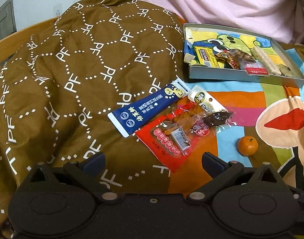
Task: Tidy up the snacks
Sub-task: 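Lower the right gripper onto the mandarin orange and close it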
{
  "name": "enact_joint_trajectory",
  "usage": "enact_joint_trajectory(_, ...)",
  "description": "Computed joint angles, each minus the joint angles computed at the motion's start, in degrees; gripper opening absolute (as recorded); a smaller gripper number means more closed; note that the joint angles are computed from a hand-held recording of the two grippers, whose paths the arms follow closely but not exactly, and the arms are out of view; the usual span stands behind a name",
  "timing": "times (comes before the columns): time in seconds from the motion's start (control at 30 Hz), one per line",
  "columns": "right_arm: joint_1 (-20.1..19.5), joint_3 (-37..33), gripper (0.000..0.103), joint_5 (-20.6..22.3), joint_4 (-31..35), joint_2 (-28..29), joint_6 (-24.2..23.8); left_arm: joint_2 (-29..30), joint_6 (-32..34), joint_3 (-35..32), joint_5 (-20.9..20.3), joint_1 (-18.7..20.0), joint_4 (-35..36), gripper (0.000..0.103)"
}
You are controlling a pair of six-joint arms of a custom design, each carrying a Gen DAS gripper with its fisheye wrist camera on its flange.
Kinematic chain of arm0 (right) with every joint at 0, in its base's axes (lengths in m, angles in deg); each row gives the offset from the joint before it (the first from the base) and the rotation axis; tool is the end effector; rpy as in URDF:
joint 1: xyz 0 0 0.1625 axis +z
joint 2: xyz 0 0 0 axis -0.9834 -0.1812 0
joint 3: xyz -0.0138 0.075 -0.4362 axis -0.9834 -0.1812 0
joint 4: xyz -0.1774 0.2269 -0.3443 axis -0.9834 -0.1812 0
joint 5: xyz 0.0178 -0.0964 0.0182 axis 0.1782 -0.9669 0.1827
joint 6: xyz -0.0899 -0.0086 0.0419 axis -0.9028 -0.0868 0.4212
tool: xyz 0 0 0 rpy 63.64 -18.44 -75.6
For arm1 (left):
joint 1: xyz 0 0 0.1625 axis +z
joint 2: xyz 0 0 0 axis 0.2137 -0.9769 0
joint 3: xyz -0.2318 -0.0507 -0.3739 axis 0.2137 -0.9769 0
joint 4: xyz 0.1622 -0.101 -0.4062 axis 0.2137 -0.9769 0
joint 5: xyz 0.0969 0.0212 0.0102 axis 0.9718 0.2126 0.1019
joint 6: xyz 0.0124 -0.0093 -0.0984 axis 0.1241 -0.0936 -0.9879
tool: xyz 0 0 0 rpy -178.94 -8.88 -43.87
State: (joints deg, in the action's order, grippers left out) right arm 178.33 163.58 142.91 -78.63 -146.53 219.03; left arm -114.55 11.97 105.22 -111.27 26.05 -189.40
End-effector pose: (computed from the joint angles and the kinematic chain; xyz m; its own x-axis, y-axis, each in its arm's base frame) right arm 0.1359 -0.3090 0.0314 -0.6256 -0.2539 0.7376 -0.6963 0.6082 -0.3811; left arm -0.0821 -0.3473 0.0872 -0.7023 -0.0012 -0.7119 0.5383 0.6536 -0.5321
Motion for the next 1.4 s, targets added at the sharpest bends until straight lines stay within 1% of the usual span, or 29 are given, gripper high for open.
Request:
enact_joint_trajectory(0.13, -0.1, -0.8, 0.103, 0.2, 1.1, 0.5, 0.1, 0.9, 2.7, -1.0, -0.2, 0.6, -1.6, 0.102)
enact_joint_trajectory(0.23, -0.5, -1.9, 0.103, -0.5, 2.8, 0.9, 0.1, 1.7, 5.3, -1.9, -0.4, 1.2, -2.4, 0.102)
enact_joint_trajectory(0.33, -1.0, -2.1, 0.103, -1.5, 0.7, 1.2, -2.7, 2.5, 9.8, -3.2, -1.1, 2.0, -3.6, 0.102)
enact_joint_trajectory(0.43, -2.4, -1.8, 0.103, -4.5, -2.1, 1.2, -7.7, 3.8, 14.8, -4.2, -1.2, 2.4, -6.4, 0.102)
enact_joint_trajectory(0.5, -3.7, -2.1, 0.103, -6.1, -3.3, 1.6, -10.0, 4.3, 17.4, -4.9, -1.6, 2.8, -7.7, 0.102)
enact_joint_trajectory(0.63, -6.1, -4.3, 0.103, -7.8, -1.0, 2.8, -12.2, 5.3, 22.2, -6.5, -2.7, 4.4, -10.4, 0.102)
enact_joint_trajectory(0.7, -7.2, -5.5, 0.103, -8.6, 1.3, 3.3, -13.7, 6.2, 24.3, -7.4, -2.6, 5.2, -12.3, 0.102)
enact_joint_trajectory(0.77, -7.8, -6.2, 0.103, -8.9, 2.6, 3.6, -13.6, 7.2, 27.2, -8.3, -2.9, 6.0, -15.1, 0.102)
enact_joint_trajectory(0.9, -8.8, -7.3, 0.103, -10.0, 4.3, 4.6, -11.1, 8.6, 33.9, -9.9, -5.7, 7.9, -20.7, 0.102)
enact_joint_trajectory(1.0, -9.5, -8.1, 0.102, -11.8, 6.0, 5.3, -9.7, 8.9, 36.8, -11.0, -7.9, 9.1, -22.0, 0.102)
enact_joint_trajectory(1.13, -10.1, -8.5, 0.098, -13.9, 6.2, 6.3, -11.4, 8.2, 39.5, -12.3, -12.1, 10.7, -19.6, 0.102)
enact_joint_trajectory(1.23, -10.2, -8.7, 0.094, -14.2, 6.2, 7.1, -13.0, 7.9, 42.8, -13.6, -14.7, 11.8, -17.4, 0.102)
enact_joint_trajectory(1.4, -10.7, -9.0, 0.090, -15.1, 6.7, 7.1, -12.9, 7.6, 48.4, -15.0, -18.4, 13.0, -15.3, 0.102)
